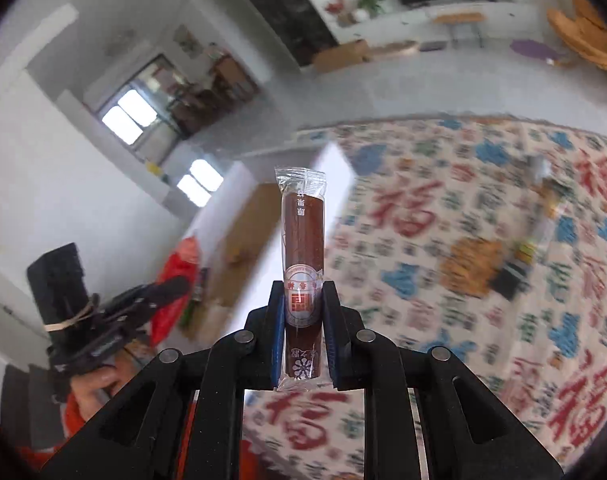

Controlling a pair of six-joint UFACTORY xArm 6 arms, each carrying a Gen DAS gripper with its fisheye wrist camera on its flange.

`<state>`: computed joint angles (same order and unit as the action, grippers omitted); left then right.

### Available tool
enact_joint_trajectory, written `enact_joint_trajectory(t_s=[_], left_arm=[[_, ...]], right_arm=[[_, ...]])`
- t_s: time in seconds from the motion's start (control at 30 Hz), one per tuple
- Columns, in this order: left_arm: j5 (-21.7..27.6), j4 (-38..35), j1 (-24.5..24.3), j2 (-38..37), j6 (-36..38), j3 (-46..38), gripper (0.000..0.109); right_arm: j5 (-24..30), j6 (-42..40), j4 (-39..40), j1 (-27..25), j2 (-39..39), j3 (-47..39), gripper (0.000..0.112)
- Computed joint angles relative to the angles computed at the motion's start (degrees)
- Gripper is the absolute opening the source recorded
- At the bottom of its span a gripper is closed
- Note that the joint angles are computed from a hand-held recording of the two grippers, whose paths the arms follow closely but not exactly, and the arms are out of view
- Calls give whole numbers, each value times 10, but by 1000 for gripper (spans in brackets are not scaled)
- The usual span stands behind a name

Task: Organize snacks
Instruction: 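Carry the red packet and brown bar into the white box and open both tools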

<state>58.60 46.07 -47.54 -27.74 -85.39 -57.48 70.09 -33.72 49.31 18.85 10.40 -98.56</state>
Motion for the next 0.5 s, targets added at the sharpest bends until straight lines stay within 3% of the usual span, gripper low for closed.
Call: enact_joint_trajectory(t_s=[0.1, 0.17, 0.2, 0.23, 0.27, 0.4, 0.5], left_arm=[[109, -16, 11, -55, 14, 23, 28], [184, -11, 11, -73, 5, 29, 77], [217, 4, 0, -84, -9, 34, 84], [242, 20, -14, -93, -22, 39, 85], [258, 31, -26, -103, -31, 43, 86], [239, 56, -47, -110, -82, 59, 91], [145, 57, -47, -79, -109, 58, 92]], right_arm=[[-23, 18, 9, 84, 17, -39, 21], [-74, 31, -19, 133, 21, -49, 35], [-103, 40, -40, 151, 21, -52, 58], [-134, 40, -46, 159, 9, -38, 66], [-164, 33, -40, 162, -8, -20, 66], [-241, -32, -14, 136, -61, 42, 75], [-315, -70, -50, 107, -90, 116, 78]])
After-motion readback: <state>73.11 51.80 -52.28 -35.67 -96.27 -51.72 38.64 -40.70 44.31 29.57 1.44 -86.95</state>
